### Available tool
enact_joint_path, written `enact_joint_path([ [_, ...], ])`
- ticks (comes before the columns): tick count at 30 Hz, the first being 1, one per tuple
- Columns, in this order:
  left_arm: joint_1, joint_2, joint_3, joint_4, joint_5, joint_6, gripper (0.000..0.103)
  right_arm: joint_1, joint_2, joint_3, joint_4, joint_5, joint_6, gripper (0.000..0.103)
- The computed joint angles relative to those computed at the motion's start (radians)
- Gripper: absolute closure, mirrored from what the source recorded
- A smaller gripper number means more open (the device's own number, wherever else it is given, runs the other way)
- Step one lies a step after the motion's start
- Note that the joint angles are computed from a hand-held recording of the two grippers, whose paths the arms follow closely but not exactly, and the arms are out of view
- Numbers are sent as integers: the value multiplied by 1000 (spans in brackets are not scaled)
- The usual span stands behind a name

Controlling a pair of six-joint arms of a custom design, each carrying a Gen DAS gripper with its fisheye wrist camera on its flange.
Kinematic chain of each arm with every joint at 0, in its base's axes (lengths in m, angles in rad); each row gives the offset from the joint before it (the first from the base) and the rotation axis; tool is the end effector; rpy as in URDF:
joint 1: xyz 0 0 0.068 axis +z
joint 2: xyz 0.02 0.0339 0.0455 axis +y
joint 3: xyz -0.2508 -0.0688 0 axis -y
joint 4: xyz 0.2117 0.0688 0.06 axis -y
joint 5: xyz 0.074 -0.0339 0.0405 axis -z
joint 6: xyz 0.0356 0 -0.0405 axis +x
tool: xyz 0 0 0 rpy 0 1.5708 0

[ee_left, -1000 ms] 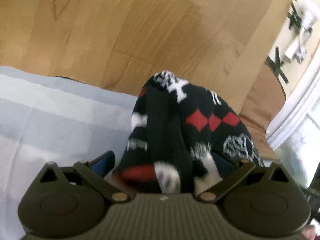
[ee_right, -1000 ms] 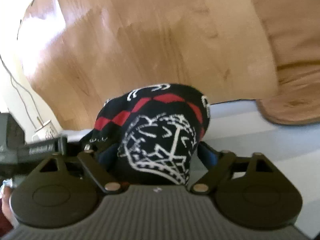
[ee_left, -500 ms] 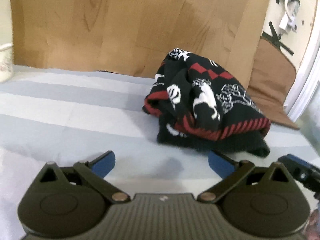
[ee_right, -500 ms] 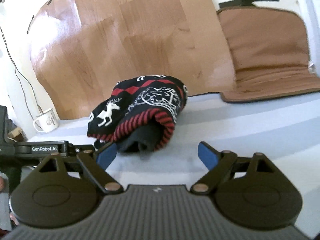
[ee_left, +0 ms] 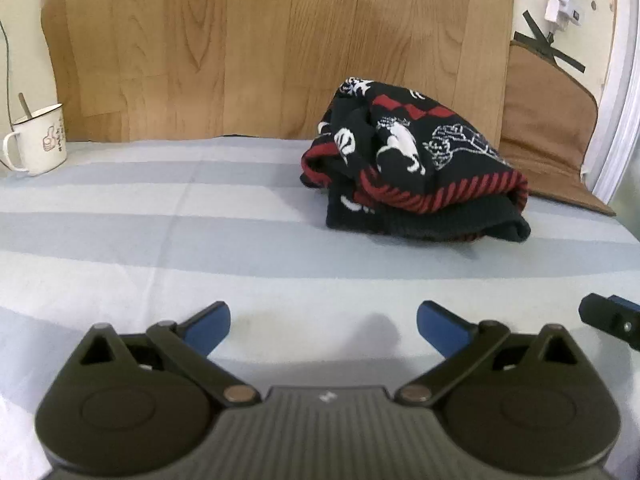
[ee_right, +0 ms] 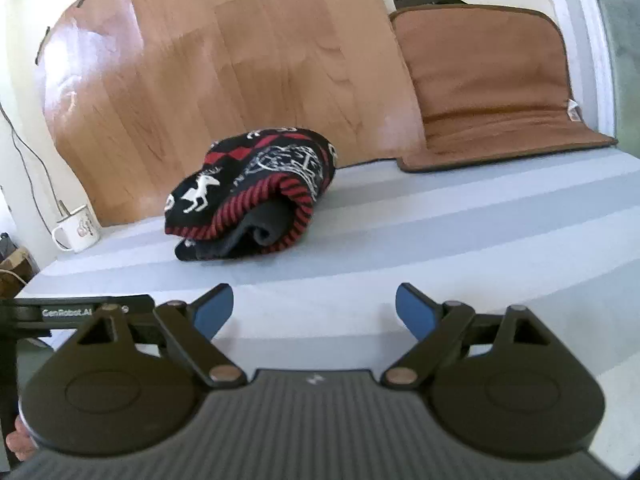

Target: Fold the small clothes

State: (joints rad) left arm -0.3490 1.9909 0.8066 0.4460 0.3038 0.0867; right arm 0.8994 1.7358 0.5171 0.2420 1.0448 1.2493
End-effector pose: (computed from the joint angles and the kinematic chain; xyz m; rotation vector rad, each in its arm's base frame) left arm 0.3135 -0.1254 0.0964 0.6521 2.2222 -0.4843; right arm 0.1746 0.1703 0.1067 0.6846 1.8791 -0.0100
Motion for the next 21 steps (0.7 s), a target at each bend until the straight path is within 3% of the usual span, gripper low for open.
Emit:
enact_joint_path([
  [10, -29, -42, -103, 112, -61, 32, 0, 17, 5, 12, -45, 5, 46, 13],
  [21, -44, -43, -117, 130, -80, 46, 0, 12, -1, -10, 1, -15, 30, 13],
])
